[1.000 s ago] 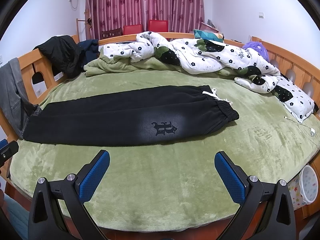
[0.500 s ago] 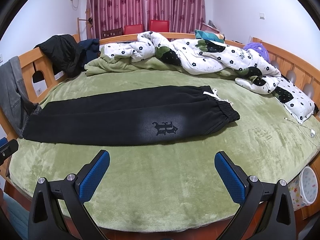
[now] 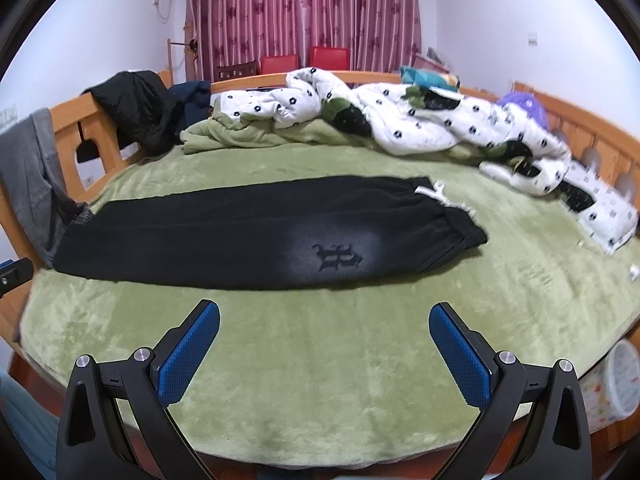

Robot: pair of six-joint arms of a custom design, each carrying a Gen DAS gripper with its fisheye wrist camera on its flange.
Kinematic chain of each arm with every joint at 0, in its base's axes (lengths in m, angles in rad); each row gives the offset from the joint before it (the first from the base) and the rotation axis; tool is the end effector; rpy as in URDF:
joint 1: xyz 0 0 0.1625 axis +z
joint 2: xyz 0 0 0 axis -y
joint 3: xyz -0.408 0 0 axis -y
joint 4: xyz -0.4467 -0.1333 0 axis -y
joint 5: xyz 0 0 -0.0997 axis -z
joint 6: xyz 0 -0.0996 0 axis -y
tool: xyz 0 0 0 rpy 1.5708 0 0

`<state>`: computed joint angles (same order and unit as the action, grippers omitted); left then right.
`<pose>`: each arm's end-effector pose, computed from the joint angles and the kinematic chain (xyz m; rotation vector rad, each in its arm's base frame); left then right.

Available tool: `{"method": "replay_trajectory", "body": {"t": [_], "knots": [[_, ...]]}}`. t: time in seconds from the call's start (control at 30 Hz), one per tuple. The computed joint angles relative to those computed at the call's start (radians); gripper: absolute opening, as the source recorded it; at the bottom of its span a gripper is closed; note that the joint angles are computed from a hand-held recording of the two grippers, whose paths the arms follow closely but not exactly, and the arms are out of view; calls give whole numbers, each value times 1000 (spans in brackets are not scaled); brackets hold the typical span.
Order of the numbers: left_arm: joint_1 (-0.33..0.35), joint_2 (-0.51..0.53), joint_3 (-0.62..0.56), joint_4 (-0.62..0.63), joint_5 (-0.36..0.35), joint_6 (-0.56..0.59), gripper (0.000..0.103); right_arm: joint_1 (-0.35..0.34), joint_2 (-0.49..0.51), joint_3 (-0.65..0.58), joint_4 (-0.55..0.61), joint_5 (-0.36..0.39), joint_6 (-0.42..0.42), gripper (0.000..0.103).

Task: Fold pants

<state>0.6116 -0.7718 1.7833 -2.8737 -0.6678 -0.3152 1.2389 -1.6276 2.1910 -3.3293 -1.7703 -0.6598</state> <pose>-0.4047 -0.5421 0.0380 0.5975 2.3308 -0.9755 -0.0497 -0.4926 0.3882 0.2057 -2.1375 1.1804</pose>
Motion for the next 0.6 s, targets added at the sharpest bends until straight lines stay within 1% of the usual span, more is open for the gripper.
{"method": "replay_trajectory", "body": {"t": [0.07, 0.13, 0.2, 0.27, 0.37, 0.4, 0.47, 0.5, 0.53, 0.6], "knots": [[-14, -11, 22, -48, 39, 51, 102, -10, 11, -12, 7, 17, 11, 103], [-12, -10, 38, -89, 66, 86, 102, -13, 32, -36, 27, 11, 27, 103], [9, -6, 51, -93, 77, 76, 102, -23, 55, -62, 49, 24, 47, 103], [47, -2, 58, -87, 51, 39, 102, -37, 90, -97, 65, 32, 59, 102], [122, 14, 60, -91, -22, -16, 102, -48, 140, -139, 66, 25, 65, 101], [152, 27, 55, -104, -45, -19, 102, -55, 162, -157, 68, 23, 65, 101], [197, 49, 38, -129, -66, -4, 102, -68, 191, -184, 76, 27, 65, 97], [212, 55, 34, -139, -66, -2, 102, -77, 200, -194, 82, 35, 68, 96], [232, 65, 24, -154, -72, 4, 96, -87, 211, -207, 90, 45, 72, 95], [275, 80, -4, -163, -98, -7, 94, -107, 233, -234, 104, 66, 89, 91]]}}
